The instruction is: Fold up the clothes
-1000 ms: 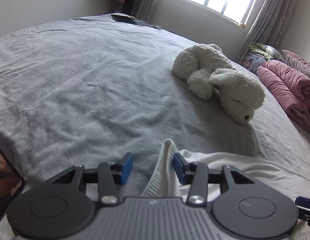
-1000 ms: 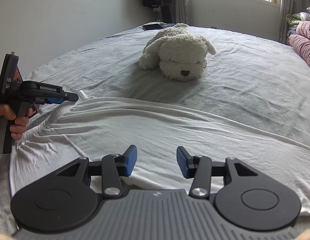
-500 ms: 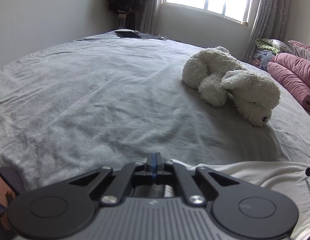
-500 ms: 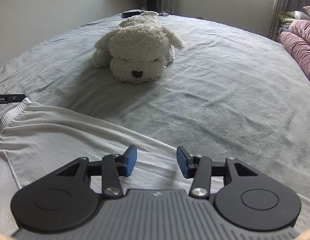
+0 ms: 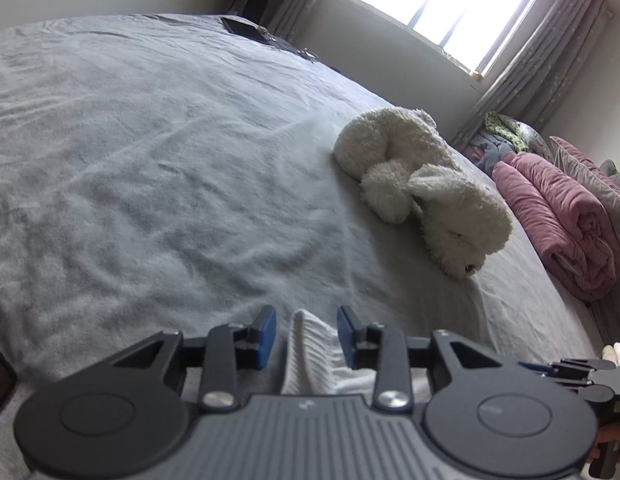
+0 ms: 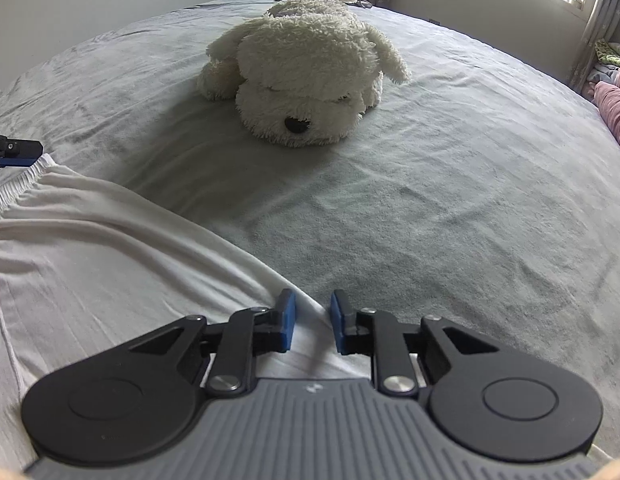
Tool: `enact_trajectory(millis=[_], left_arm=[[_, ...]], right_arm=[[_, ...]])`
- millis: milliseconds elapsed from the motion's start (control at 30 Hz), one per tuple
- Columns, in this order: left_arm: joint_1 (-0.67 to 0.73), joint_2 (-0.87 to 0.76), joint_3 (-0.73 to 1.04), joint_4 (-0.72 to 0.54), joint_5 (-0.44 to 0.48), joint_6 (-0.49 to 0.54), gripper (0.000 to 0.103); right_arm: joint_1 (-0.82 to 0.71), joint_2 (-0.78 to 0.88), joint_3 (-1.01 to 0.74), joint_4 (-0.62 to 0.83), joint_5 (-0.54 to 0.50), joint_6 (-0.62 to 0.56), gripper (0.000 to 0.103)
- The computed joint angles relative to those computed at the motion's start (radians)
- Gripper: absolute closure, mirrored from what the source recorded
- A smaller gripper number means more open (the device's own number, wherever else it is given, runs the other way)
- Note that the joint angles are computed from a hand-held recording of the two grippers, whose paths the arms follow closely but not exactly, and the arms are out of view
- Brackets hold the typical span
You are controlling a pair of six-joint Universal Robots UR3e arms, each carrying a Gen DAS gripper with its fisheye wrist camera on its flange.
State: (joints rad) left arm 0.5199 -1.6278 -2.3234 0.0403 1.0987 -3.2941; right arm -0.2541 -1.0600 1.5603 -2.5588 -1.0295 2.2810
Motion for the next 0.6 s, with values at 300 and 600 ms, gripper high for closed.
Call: enact_trajectory(millis=[300,600], left_arm=[[-0.166,-0.069,0.001,0.206,0.273,0.006,0.098],[-0.154,-0.209,-0.020,0.414,0.326,-0.020,0.097]], right_arm=[[0.035,-0.027,0.070,-0.159,-0.037,0.060,0.102],[0.096,0.038,0.018,-0.215,-0.097,0.097,0.102]])
